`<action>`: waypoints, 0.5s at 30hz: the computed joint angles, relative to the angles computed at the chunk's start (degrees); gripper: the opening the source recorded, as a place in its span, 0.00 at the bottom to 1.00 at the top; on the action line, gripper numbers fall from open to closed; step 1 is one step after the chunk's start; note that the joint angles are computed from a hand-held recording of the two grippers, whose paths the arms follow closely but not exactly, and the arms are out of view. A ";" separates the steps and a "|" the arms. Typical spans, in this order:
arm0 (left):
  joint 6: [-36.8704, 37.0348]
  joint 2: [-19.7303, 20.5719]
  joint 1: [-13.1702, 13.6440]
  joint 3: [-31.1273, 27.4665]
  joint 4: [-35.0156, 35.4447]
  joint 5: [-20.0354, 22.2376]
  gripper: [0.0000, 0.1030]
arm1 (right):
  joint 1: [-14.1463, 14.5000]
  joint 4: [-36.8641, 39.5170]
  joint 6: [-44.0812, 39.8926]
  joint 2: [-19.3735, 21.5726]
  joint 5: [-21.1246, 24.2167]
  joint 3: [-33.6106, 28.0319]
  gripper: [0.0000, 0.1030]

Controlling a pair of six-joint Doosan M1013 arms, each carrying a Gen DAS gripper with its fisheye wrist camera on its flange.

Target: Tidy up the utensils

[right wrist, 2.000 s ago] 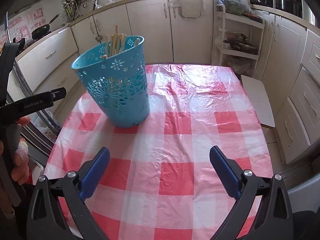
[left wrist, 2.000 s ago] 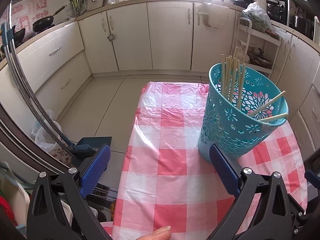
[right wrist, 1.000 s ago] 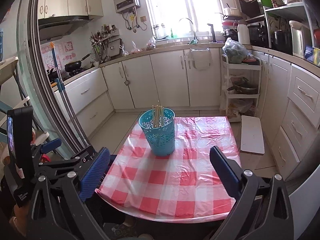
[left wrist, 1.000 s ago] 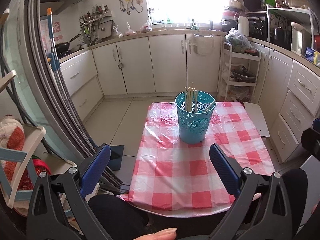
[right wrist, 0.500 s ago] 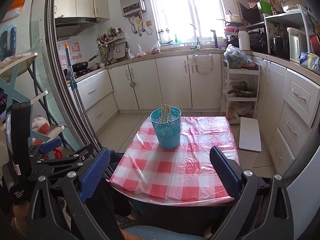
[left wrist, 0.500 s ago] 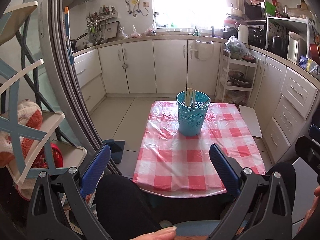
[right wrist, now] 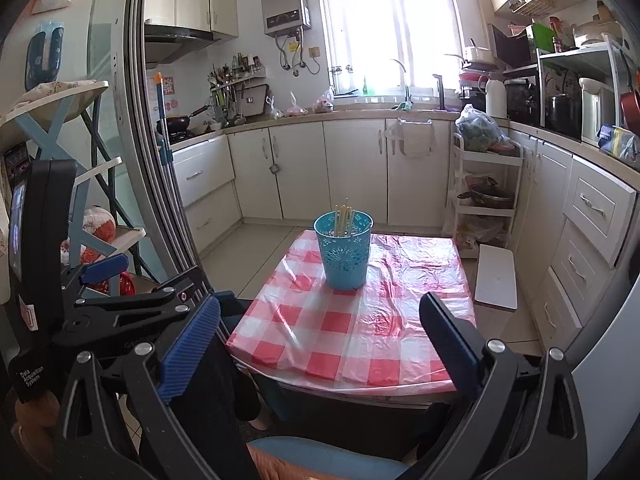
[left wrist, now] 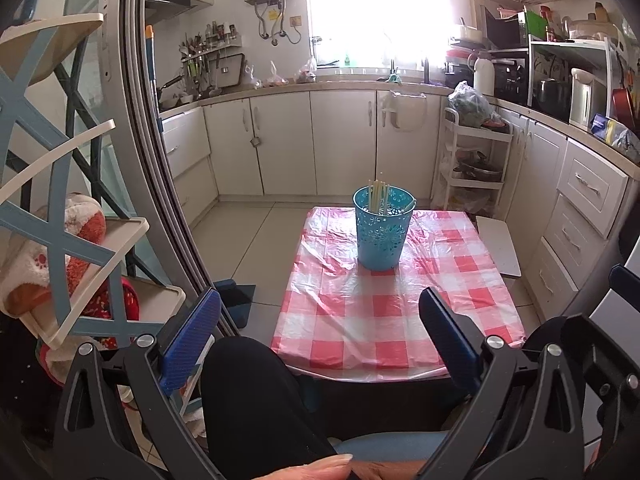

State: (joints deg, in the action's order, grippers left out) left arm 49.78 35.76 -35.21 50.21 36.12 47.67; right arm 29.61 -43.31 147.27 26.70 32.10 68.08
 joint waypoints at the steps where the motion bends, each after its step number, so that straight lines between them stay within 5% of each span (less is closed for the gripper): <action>1: -0.35 -0.19 -0.05 0.30 0.30 -0.12 0.93 | 0.08 -0.91 0.79 -0.16 -0.14 0.24 0.93; 15: -3.06 -2.28 -0.47 3.84 2.28 -1.62 0.93 | 1.00 -5.61 5.08 -1.10 -0.49 1.86 0.93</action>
State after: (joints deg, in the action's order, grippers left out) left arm 46.72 33.48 -35.68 54.05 38.40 46.05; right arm 30.61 -48.92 152.34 25.60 31.61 69.94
